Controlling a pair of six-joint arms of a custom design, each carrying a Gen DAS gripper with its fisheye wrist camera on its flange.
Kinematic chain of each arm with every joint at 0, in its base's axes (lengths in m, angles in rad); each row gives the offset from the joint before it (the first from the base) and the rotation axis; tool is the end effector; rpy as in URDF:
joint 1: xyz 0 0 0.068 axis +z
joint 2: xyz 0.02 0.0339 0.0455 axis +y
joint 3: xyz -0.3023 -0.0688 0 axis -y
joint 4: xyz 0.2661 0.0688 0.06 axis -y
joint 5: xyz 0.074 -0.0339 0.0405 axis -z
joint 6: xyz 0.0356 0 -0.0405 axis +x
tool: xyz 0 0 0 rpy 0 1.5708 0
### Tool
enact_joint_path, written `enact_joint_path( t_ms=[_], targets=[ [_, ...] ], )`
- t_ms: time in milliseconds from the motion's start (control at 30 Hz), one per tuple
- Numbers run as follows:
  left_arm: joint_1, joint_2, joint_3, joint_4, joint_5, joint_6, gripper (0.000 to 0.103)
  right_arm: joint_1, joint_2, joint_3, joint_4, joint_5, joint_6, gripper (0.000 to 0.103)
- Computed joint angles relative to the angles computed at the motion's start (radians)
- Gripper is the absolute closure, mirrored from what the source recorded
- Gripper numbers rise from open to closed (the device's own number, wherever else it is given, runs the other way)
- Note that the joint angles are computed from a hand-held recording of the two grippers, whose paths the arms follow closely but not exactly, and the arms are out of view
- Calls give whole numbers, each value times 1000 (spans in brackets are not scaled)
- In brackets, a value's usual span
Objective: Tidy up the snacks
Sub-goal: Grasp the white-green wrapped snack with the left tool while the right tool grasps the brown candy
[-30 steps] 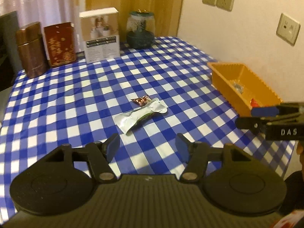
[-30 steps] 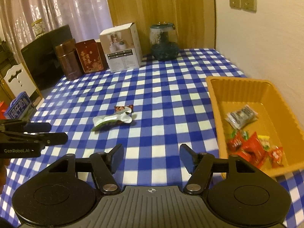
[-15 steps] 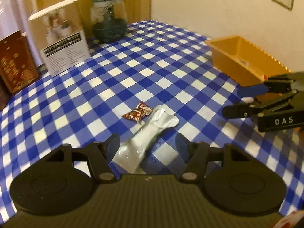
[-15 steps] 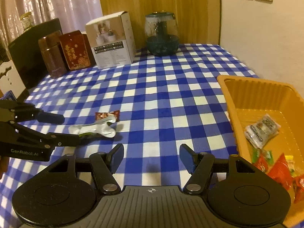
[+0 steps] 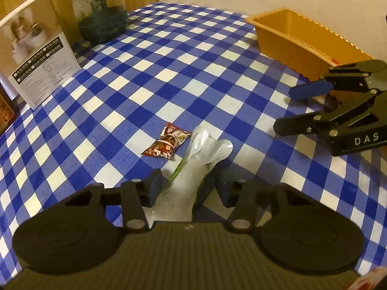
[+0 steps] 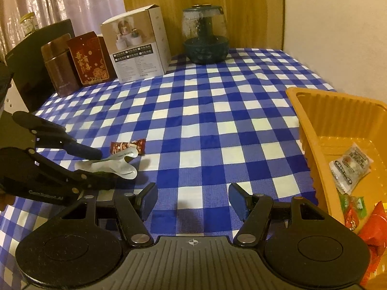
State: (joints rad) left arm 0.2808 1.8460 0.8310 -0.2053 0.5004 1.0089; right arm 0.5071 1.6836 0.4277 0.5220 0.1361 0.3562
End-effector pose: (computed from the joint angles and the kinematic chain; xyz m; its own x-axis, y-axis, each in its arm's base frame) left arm 0.3215 0.0749 0.1112 -0.5526 0.6134 -0.5643 0.7185 0.6937 0.0505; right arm 0.2424 0.1292 0.1063 -0.6858 0.0142 -0.7276 -0.1642 0.9710 0.1738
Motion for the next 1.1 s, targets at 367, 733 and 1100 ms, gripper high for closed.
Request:
enact_joint_path(
  t_ms=[367,733,1100],
  targets=[
    [83,-77,-110,77,7,-166,77,10,27,17,15,-7,1,38],
    [271,-198,-266,264,15,-430,77,57,180,123,134,-92,-86,38],
    [312,-141,-257,301,65,-510,77,94,364,294,157,-56,-201,38]
  ],
)
